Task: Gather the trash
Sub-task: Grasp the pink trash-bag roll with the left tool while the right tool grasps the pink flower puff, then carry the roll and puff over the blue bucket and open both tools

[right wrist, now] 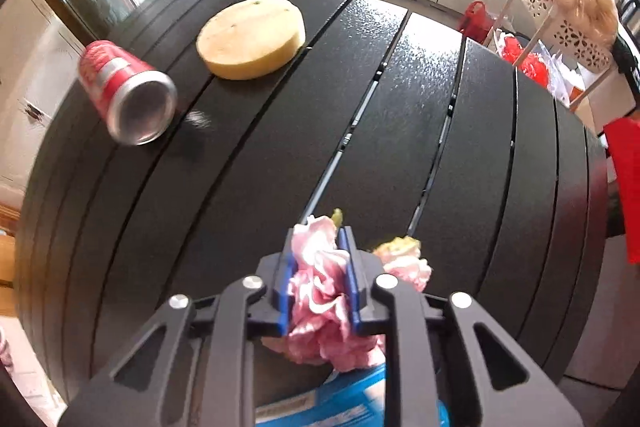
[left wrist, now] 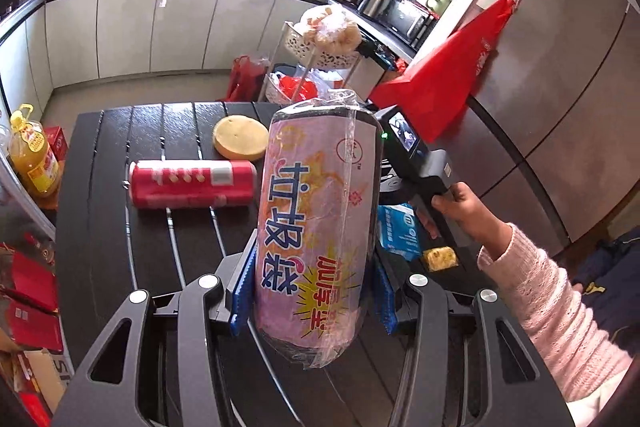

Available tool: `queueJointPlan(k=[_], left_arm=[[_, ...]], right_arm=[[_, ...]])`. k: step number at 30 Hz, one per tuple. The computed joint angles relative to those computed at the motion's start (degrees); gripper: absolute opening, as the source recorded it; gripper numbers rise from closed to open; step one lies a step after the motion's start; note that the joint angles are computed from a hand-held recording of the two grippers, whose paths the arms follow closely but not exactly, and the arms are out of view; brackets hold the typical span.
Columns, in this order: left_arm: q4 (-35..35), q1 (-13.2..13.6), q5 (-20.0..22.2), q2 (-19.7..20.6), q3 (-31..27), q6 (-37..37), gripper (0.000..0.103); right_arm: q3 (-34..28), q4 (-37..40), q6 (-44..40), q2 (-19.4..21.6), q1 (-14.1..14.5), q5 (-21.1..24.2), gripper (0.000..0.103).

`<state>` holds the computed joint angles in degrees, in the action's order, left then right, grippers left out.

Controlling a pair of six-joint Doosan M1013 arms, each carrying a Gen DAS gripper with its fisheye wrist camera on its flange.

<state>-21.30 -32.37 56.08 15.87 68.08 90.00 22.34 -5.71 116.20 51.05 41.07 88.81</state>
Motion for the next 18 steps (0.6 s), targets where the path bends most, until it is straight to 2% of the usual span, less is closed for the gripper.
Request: queueJointPlan(k=[2, 6, 10, 12, 14, 16, 18], left_arm=[[0.46, -0.47, -0.17, -0.30, 0.64, -0.42, 0.047], [0.14, -1.72, -1.02, -1.29, 2.12, -0.21, 0.047], [-0.40, -3.67, -1.11, -1.99, 3.00, 0.83, 0.047], [0.68, -5.88, -0.92, -2.24, 3.39, 1.70, 0.047], [-1.27, -7.54, -0.09, -2.04, 3.51, 3.69, 0.047], [-3.54, -9.85, 1.55, -1.27, 3.14, 6.22, 0.047], [-4.71, -12.61, 2.62, -0.37, 2.66, 7.88, 0.047]], right_arm=[[4.00, -1.05, 1.85, -2.63, 0.55, -3.26, 0.020], [14.06, -2.20, 4.97, -10.19, 1.67, -14.49, 0.020], [21.68, -6.45, 8.40, -17.17, 4.27, -20.21, 0.020], [26.17, -9.54, 11.47, -20.94, 6.29, -21.69, 0.020], [32.67, -13.89, 17.24, -26.14, 9.19, -23.06, 0.020], [38.49, -19.03, 23.86, -30.74, 12.30, -22.66, 0.021], [45.88, -25.27, 34.99, -36.34, 16.67, -20.56, 0.021]])
